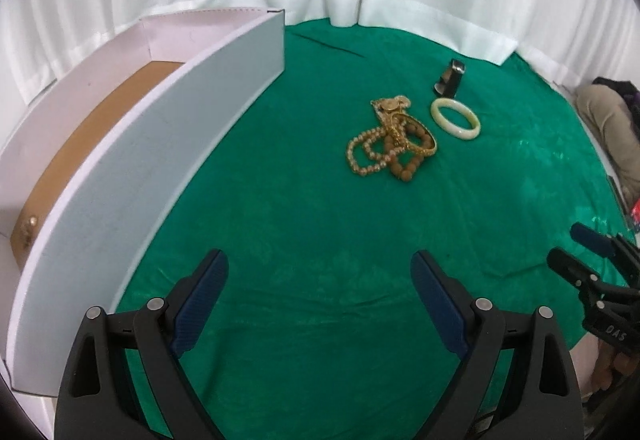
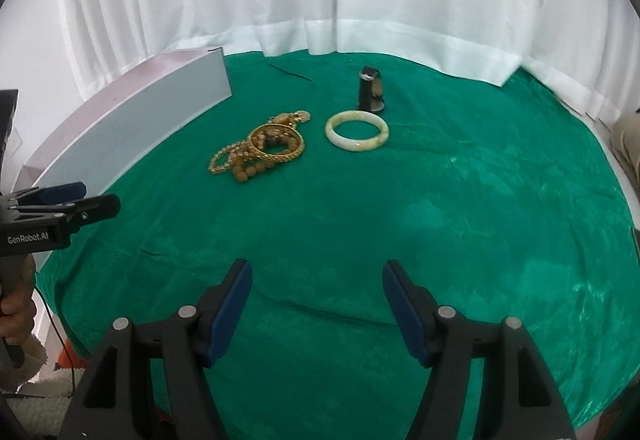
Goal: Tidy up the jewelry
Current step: 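Withdraw both tools from the box toward the gold chains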
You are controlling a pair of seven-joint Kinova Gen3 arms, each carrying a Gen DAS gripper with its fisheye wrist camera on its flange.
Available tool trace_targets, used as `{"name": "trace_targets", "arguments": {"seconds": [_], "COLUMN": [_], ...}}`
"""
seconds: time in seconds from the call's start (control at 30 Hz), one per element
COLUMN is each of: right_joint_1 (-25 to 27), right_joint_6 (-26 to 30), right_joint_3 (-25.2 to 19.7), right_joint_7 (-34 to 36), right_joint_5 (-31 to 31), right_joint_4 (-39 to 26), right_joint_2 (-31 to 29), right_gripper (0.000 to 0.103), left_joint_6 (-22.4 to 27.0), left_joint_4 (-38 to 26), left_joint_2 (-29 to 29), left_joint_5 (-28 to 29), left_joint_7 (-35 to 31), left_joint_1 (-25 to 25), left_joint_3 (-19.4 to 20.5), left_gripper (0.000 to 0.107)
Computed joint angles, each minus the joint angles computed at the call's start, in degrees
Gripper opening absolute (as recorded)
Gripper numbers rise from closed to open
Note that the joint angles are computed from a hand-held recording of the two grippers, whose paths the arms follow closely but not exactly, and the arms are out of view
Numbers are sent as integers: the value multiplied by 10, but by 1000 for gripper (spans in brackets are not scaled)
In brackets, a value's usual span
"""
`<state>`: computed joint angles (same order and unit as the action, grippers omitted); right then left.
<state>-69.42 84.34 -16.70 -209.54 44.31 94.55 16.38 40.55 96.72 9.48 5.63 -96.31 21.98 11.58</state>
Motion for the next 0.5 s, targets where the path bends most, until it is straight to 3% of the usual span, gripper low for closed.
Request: {"name": "trace_targets", "arguments": {"seconds": [0.27,0.5], "right_joint_1": [3,9], "right_joint_6": [-32,-50], "right_joint_3": [-7,-9], "right_joint_7": [-58,-59], "right_joint_5": [-6,-3], "right_joint_4": [38,43], "right_joint_2": [-13,-14], "right_gripper": [69,69], "left_joint_6": [7,18], "left_joint_4": [-8,-18], "left_joint_2": [17,37], "left_joint_5": [-14,-21], "left_joint_7": [20,26], "left_joint_1": [2,13], "left_joint_3": [-6,-2], "left_gripper": [93,93]}}
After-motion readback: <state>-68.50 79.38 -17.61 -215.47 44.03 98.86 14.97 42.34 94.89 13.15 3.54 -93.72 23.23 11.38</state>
